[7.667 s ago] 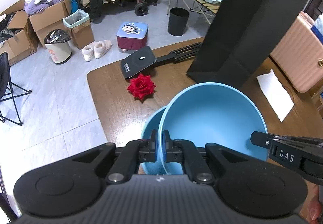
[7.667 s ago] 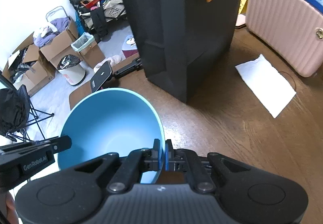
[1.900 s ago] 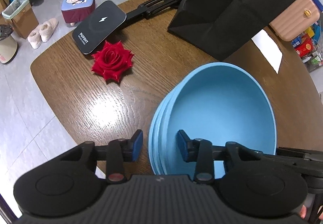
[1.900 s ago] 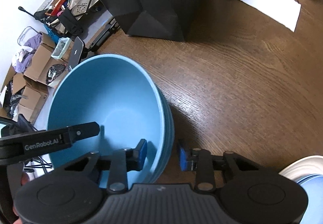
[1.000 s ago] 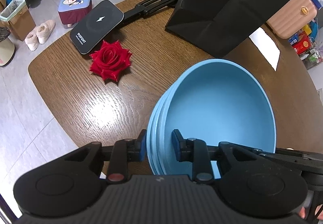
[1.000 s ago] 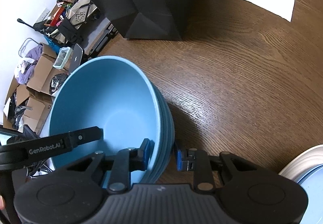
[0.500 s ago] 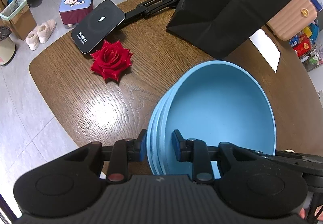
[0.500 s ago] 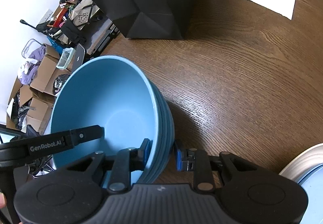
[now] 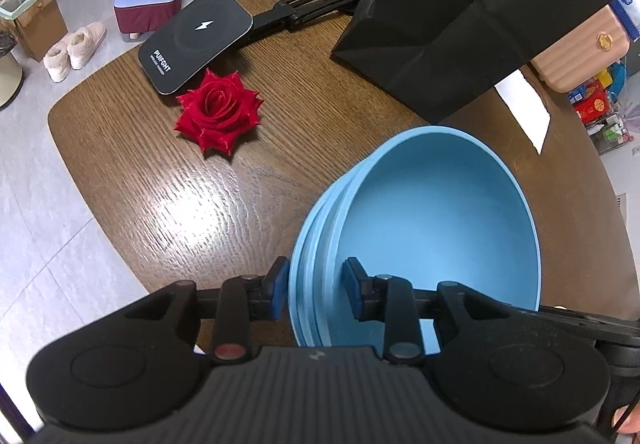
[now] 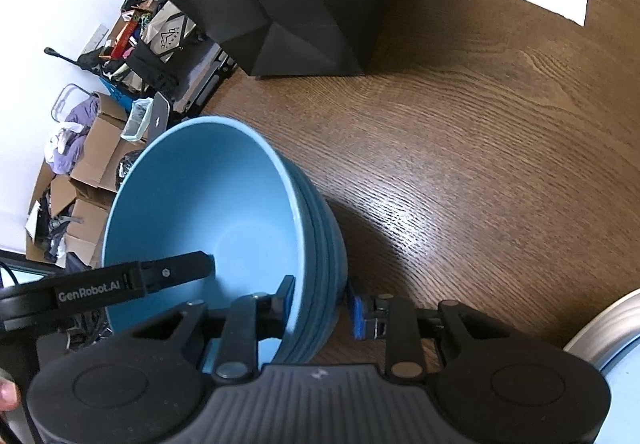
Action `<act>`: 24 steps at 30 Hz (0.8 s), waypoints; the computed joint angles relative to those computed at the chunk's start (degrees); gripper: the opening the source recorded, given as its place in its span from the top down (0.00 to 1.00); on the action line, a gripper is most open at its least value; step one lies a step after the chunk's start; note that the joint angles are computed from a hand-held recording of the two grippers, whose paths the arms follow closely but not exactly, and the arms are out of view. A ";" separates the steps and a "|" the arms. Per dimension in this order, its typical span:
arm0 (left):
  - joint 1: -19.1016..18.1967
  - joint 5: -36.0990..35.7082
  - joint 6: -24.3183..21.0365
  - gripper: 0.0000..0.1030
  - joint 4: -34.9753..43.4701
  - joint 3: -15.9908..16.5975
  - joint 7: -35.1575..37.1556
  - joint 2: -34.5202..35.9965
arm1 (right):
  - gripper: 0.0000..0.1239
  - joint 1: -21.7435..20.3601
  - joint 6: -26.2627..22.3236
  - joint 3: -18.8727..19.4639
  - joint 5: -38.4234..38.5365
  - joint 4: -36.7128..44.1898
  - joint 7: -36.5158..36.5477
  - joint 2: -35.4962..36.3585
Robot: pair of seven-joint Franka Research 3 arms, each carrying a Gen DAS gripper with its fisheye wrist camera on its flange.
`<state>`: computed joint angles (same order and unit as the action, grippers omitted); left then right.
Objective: Organize plates and bowls
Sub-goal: 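Lift and carry the bowl stack with both grippers toward the white plate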
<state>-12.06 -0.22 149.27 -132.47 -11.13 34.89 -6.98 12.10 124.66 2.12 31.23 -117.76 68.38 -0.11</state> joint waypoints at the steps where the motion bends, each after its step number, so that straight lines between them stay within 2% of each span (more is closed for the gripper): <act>1: -0.02 -0.24 0.27 0.70 -0.18 0.07 0.13 -0.07 | 0.77 -0.03 -0.12 -0.05 0.35 0.10 -0.13 0.17; 24: 0.00 1.97 -0.16 0.70 0.36 -0.25 -0.96 0.30 | 0.78 -0.15 1.52 -0.12 2.48 -1.65 -1.43 -0.73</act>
<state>-12.06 1.76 149.11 -132.11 -11.38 33.94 -6.68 11.95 126.18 2.00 33.71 -119.41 66.95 -0.85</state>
